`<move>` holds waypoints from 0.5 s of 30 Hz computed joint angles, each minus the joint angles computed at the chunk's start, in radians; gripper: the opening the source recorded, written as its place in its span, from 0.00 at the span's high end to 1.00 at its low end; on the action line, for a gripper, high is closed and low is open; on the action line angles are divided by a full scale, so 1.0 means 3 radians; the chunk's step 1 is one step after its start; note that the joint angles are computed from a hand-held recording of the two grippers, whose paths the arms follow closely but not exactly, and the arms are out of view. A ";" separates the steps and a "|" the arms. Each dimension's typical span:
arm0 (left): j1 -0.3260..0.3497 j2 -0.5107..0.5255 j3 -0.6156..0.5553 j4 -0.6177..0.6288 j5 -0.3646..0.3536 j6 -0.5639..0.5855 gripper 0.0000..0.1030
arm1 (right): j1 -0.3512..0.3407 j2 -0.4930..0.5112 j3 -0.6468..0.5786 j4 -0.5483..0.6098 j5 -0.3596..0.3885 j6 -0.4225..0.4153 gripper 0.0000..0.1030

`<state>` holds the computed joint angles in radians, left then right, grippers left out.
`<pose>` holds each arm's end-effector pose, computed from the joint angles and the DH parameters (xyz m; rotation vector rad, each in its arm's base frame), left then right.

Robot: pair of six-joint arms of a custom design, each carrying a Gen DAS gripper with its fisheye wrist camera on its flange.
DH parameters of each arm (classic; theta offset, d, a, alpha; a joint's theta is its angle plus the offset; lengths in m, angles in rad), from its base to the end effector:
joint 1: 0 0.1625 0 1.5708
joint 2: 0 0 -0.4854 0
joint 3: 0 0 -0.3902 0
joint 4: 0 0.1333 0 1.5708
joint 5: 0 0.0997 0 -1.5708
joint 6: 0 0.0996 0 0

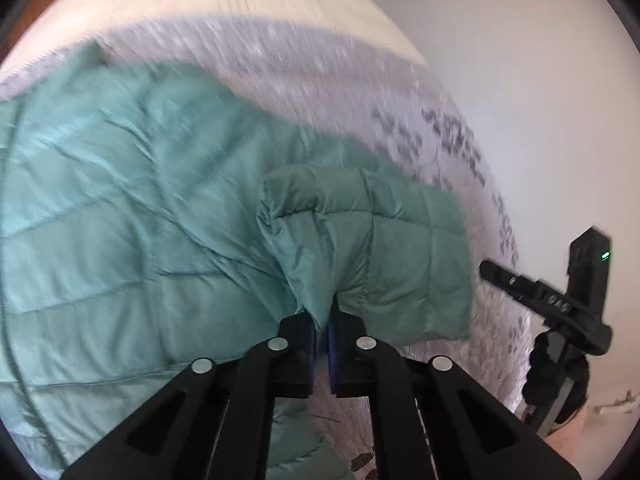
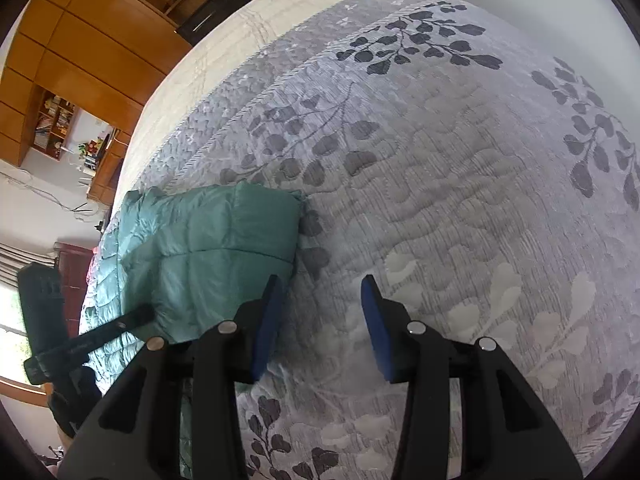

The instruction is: Fold large clothes

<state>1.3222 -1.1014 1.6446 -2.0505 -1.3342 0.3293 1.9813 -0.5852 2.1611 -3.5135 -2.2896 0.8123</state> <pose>-0.0073 -0.6656 0.2908 0.8385 2.7823 0.1062 0.2706 -0.4521 0.0062 -0.6947 -2.5053 0.9533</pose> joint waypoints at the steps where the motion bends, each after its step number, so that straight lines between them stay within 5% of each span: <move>1: 0.0012 -0.0030 -0.0024 -0.0038 -0.0030 0.0009 0.97 | 0.0001 0.0007 -0.0021 -0.0004 0.0017 -0.0014 0.60; 8: 0.0192 -0.0178 -0.0398 -0.0182 0.0023 0.0070 0.97 | -0.0035 0.0122 -0.0283 -0.0065 0.0376 -0.0332 0.60; 15: 0.0426 -0.0106 -0.0822 -0.0318 0.0340 0.0030 0.97 | -0.0084 0.0305 -0.0719 0.0180 0.0723 -0.0581 0.60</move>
<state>1.4500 -1.1333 1.3979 -2.1460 -1.2321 0.3384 1.9560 -0.4936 1.9454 -3.4597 -2.0728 0.6379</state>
